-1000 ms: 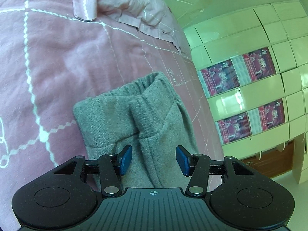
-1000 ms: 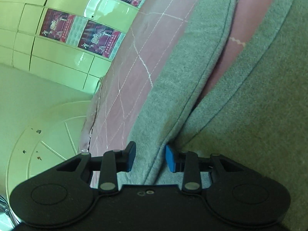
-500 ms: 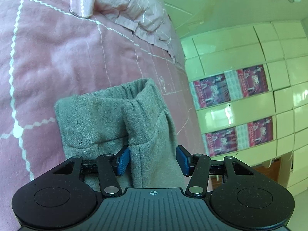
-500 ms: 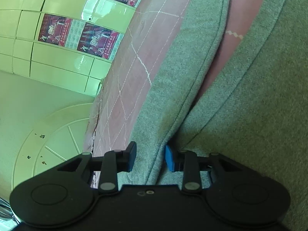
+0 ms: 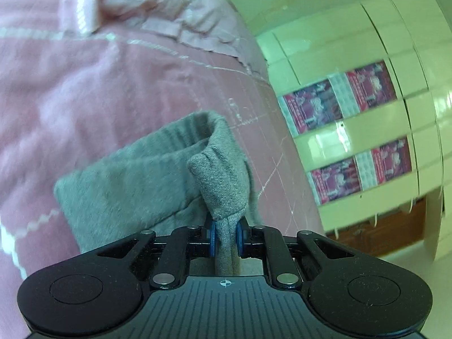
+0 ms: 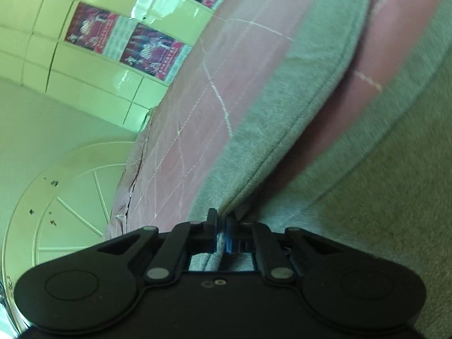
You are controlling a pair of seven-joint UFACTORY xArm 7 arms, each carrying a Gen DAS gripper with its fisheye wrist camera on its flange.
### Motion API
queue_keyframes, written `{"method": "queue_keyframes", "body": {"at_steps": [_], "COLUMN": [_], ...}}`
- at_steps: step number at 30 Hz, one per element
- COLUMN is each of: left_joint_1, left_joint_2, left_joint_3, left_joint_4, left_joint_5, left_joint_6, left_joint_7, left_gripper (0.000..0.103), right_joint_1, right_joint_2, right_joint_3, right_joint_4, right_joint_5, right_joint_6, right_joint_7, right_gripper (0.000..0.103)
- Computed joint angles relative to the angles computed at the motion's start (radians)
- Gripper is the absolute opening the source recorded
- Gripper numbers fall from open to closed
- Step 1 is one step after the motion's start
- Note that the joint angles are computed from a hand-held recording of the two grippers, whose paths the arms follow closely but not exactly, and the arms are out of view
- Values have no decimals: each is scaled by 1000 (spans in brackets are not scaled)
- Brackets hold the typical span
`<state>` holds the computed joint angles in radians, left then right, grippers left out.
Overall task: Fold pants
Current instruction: 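Lift the cuffs and carry them toward the waistband with both tools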
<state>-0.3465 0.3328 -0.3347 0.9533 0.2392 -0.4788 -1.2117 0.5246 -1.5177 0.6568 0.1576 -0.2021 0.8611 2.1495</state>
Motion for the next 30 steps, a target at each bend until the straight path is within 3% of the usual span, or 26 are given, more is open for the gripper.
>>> {"method": "queue_keyframes", "body": {"at_steps": [3,7,11,12,13,15,17,20,23,26,28,30], "left_joint_1": [94,196,235,280,282,216,198,195,191,193,206,198], "left_joint_2": [-26,-87,-98,-77,-49,-25,-38,-59,-98,-141,-144,-115], "left_joint_3": [-40,-28,26,-7,-7,66,74,71,82,104,111,116], "left_joint_4": [-1,-48,-89,-86,-92,-141,-177,-173,-182,-194,-165,-160], "left_joint_5": [141,364,598,660,684,607,543,545,552,613,743,755], "left_joint_6": [-61,-164,-104,-67,-58,-150,-179,-167,-202,-203,-128,-114], "left_joint_7": [-62,-220,-341,-381,-380,-320,-289,-298,-285,-302,-383,-381], "left_gripper": [14,14,14,14,14,14,14,14,14,15,15,14], "right_joint_1": [-23,-42,-6,14,35,82,83,66,43,38,77,113], "right_joint_2": [-3,-27,61,87,120,120,128,158,137,114,131,172], "right_joint_3": [-16,36,110,127,133,177,183,135,145,171,181,177], "right_joint_4": [68,194,272,260,237,185,198,228,281,319,292,246], "right_joint_5": [-40,-57,37,96,181,243,207,137,67,61,121,196], "right_joint_6": [28,81,141,163,186,180,190,191,210,239,255,237], "right_joint_7": [-78,-187,-294,-272,-217,-105,-75,-102,-129,-150,-150,-114], "right_gripper": [0,0,0,0,0,0,0,0,0,0,0,0]}}
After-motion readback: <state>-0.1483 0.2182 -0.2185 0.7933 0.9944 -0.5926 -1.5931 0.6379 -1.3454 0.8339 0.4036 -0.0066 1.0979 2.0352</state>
